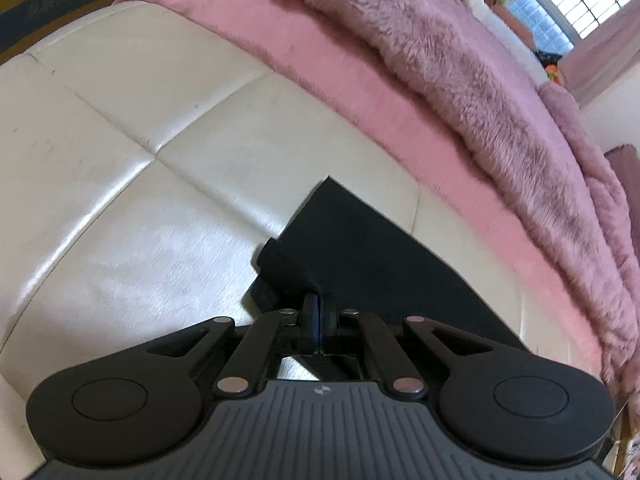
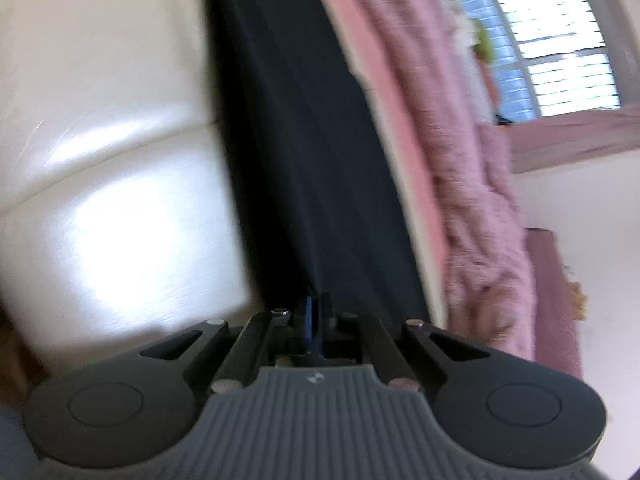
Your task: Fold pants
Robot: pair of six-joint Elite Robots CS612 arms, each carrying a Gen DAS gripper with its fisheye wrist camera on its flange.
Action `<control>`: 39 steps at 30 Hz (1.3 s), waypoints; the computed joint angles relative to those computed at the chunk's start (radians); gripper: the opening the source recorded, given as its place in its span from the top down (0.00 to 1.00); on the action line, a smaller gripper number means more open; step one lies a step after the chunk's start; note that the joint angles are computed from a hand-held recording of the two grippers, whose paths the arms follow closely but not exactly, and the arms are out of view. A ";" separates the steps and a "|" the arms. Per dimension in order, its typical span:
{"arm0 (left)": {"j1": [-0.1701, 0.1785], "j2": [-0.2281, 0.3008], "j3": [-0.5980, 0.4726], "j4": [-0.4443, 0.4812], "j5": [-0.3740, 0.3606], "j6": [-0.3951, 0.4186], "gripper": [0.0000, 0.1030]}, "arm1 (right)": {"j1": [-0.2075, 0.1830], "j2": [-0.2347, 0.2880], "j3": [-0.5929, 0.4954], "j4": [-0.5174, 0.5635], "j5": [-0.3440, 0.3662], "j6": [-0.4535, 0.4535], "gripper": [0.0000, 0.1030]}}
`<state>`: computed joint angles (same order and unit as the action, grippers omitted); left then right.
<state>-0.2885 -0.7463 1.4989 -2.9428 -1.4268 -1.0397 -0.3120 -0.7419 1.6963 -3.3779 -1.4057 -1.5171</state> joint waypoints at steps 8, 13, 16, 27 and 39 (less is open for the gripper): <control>0.009 0.004 0.004 -0.009 -0.036 0.017 0.98 | 0.016 0.001 -0.045 0.143 -0.049 0.045 1.00; 0.005 -0.017 0.021 0.037 0.017 0.005 0.89 | 0.015 -0.015 -0.059 0.226 -0.045 0.116 0.93; 0.003 -0.038 0.058 0.005 0.047 -0.058 0.81 | 0.008 -0.033 -0.069 0.296 -0.018 0.203 0.75; 0.002 -0.001 0.072 -0.177 -0.006 -0.250 0.73 | 0.014 -0.035 -0.153 0.414 0.108 0.733 0.68; -0.031 -0.037 0.066 -0.107 0.098 -0.247 1.00 | 0.059 0.046 -0.261 0.439 0.009 0.919 0.68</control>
<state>-0.3191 -0.7833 1.5653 -3.0503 -1.3288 -1.2865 -0.2535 -0.6955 1.4353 -2.9394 -1.3967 -0.5982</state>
